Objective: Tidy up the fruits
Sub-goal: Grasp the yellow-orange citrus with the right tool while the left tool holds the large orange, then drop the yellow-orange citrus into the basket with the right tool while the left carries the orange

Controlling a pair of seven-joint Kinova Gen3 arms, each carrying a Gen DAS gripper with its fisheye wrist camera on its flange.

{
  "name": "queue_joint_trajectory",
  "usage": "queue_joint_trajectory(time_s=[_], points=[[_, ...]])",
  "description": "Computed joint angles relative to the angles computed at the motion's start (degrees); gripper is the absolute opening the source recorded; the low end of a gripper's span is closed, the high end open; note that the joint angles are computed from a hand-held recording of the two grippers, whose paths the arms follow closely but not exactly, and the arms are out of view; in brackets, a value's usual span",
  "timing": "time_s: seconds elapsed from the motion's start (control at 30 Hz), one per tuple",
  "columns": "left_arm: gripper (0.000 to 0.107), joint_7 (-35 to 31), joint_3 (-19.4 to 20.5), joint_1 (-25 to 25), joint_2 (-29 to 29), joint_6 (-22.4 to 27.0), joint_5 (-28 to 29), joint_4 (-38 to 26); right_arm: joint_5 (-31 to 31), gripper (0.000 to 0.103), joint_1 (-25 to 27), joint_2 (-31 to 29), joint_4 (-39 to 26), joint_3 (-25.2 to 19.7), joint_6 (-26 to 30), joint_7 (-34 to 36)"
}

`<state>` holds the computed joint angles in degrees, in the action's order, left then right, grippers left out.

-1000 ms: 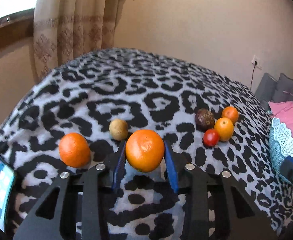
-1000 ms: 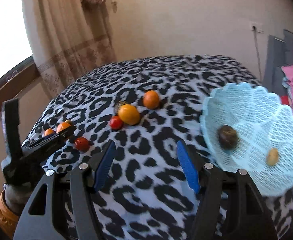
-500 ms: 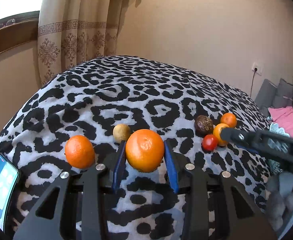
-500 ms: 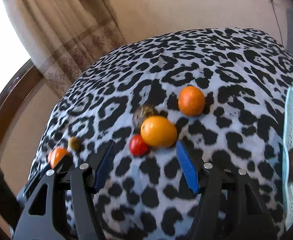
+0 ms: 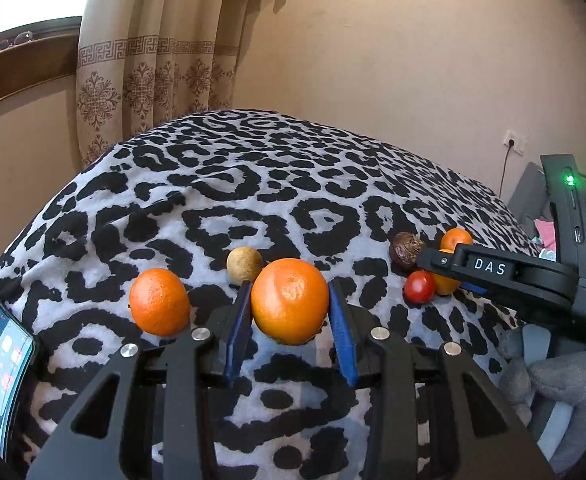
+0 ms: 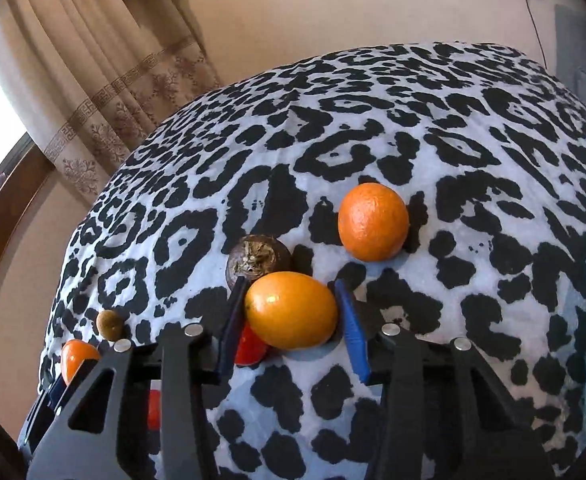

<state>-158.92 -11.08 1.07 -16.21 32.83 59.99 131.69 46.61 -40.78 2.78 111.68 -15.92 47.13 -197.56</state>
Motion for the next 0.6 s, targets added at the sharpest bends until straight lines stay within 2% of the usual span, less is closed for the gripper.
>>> queue_joint_trajectory(time_s=[0.37, 0.6], points=[[0.038, 0.0, -0.1, 0.2, 0.0, -0.1, 0.0, 0.0, 3.3, 0.045, -1.9, -3.6, 1.0, -3.7, 5.8, -6.2], [0.038, 0.5, 0.2, 0.4, -0.3, -0.6, -0.2, 0.0, 5.5, 0.045, -3.7, -5.1, -0.1, -7.4, 13.8, -7.9]])
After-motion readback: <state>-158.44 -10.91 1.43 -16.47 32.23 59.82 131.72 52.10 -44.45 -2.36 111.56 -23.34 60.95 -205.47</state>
